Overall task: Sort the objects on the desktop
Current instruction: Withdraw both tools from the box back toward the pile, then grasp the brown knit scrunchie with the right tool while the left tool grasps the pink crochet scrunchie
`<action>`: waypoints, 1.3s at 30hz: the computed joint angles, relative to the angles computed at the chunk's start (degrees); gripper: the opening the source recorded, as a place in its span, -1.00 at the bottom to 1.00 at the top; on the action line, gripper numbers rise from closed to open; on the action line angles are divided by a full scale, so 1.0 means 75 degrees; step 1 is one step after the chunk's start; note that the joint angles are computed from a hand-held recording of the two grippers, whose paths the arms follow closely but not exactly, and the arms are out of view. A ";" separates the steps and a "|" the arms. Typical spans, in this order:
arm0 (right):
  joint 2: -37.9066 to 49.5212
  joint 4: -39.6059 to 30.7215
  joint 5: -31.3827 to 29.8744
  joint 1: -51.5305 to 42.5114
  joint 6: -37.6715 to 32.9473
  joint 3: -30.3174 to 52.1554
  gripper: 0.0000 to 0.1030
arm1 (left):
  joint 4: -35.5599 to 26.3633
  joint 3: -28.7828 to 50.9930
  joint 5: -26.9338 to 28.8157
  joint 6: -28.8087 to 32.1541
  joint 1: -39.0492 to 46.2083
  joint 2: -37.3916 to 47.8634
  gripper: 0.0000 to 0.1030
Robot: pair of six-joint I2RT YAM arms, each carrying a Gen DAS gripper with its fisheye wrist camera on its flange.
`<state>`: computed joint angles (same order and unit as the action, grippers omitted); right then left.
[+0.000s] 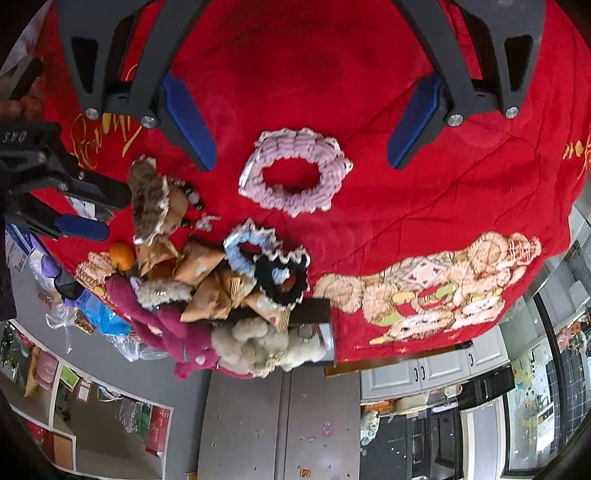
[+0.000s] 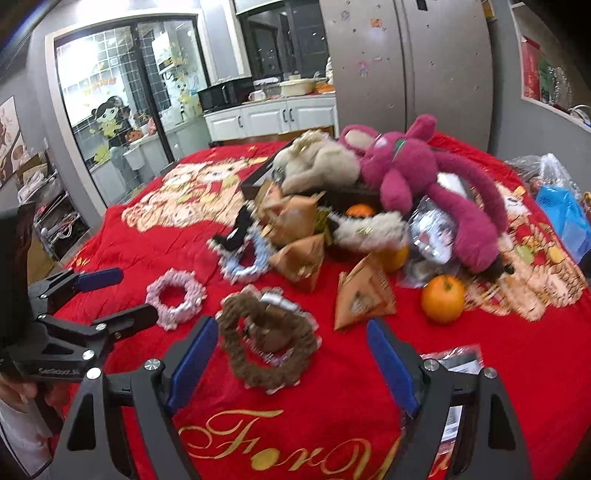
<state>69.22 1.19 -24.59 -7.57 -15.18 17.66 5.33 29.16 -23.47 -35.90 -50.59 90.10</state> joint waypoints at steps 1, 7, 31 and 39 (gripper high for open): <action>0.0008 0.0049 0.0069 0.0087 0.0025 -0.0063 0.65 | 0.0047 -0.0011 0.0014 -0.0005 0.0018 0.0057 0.83; 0.0323 0.0339 0.0250 0.0420 0.0128 -0.0162 0.65 | 0.0223 0.0088 0.0082 0.0031 0.0163 0.0411 0.83; 0.1890 0.1653 0.0381 0.0762 0.0916 -0.0046 -0.56 | 0.0397 0.0273 0.0352 0.0111 0.0596 0.1053 -0.78; 0.1056 0.1056 -0.0068 0.0356 0.0766 -0.0130 -0.58 | 0.0277 0.0104 0.0197 0.0132 0.0335 0.0417 -0.79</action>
